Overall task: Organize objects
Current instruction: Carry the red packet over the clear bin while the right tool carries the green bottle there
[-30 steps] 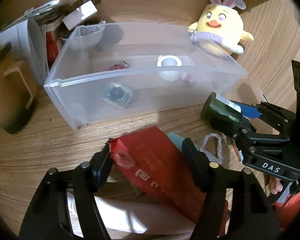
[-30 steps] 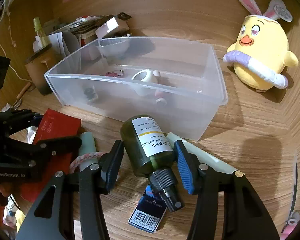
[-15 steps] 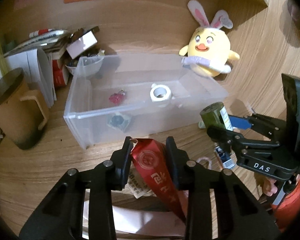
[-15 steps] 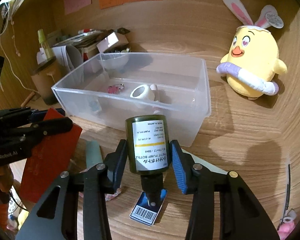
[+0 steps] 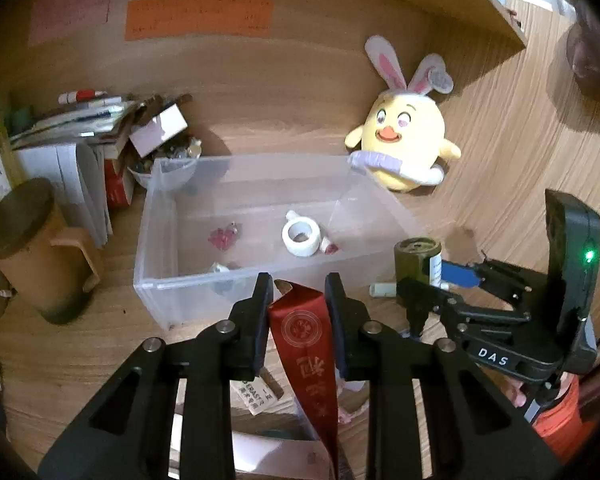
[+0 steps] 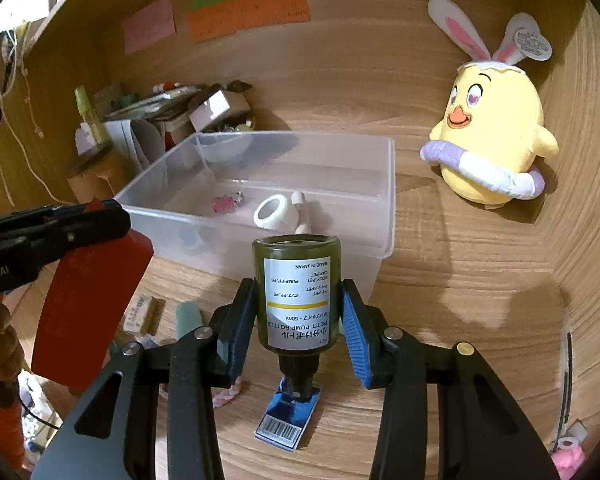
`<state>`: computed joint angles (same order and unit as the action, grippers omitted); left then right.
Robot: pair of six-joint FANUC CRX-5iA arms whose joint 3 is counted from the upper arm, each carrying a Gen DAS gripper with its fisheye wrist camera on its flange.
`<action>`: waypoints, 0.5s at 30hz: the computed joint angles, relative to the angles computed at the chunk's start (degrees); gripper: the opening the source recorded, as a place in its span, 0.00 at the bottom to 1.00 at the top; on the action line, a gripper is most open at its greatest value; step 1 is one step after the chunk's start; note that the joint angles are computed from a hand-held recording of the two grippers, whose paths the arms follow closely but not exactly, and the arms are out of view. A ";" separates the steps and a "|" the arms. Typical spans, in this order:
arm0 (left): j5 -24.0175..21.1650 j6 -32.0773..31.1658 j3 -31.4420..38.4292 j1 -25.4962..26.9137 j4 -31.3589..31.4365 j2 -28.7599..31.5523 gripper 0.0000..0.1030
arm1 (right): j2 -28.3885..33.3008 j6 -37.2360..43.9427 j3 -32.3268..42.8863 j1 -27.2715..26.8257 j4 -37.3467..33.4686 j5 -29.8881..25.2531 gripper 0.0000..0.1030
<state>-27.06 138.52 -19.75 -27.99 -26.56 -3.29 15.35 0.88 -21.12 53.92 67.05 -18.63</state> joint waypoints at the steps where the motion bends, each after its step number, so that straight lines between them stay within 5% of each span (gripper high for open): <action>1: 0.12 -0.08 0.05 0.01 0.06 -0.39 0.25 | -0.27 -0.40 -0.20 -0.27 0.44 0.65 0.37; 15: -5.76 7.93 5.89 -2.57 -10.57 -1.74 0.25 | -3.18 -15.11 -1.60 -4.86 19.15 3.24 0.37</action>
<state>-32.82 146.45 -13.86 -30.56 -37.13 -5.04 12.17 -14.23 -22.72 49.05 86.20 -15.39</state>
